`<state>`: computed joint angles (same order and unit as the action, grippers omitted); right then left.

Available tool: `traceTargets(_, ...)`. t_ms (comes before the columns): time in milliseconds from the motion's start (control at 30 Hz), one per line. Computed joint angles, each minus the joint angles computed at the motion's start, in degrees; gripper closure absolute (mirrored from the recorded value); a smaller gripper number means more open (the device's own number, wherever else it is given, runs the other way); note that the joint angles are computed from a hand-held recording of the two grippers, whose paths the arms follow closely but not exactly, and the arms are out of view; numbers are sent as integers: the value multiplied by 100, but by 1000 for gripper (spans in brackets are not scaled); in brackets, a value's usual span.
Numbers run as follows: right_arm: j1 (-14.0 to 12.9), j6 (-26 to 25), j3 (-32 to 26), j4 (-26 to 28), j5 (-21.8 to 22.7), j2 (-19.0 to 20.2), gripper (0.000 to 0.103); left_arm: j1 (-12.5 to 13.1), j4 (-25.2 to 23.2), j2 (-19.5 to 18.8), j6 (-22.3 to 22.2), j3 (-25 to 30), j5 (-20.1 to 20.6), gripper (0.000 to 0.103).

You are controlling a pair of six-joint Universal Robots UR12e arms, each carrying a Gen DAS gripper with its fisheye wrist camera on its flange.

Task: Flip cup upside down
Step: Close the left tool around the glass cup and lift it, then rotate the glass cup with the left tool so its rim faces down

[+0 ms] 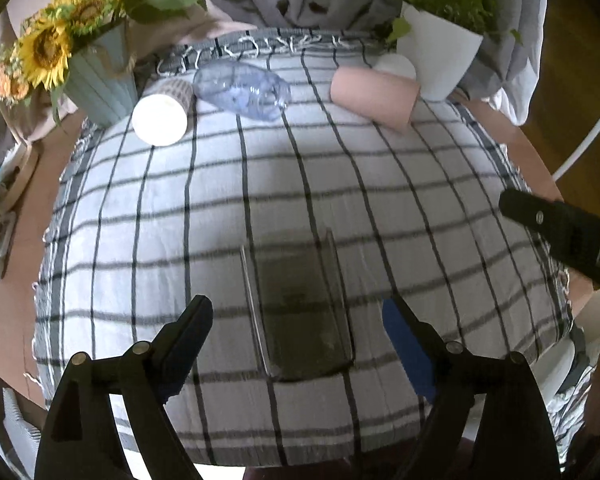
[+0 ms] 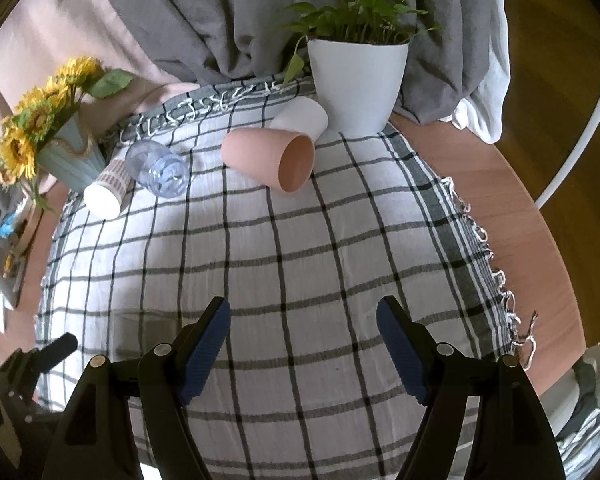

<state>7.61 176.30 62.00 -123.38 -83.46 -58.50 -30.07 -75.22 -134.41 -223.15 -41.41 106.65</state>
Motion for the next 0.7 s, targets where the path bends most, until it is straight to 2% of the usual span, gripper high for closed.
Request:
traceTargets(133,2,-137,42,65,-91,-7,28,-35,-30,6,-88,-124,-61,17)
traceTargets(400,28,-351,64,174,-267,-3,28,-1,-62,-43,-196,-235,-286,35)
traceTargets(600,23,-403,81,216,-263,-14,28,-6,-73,-22,-318,-220,-320,35)
traceTargets(700,15,-362,100,183,-230,-22,28,-30,-22,15,-306,-189,-162,35)
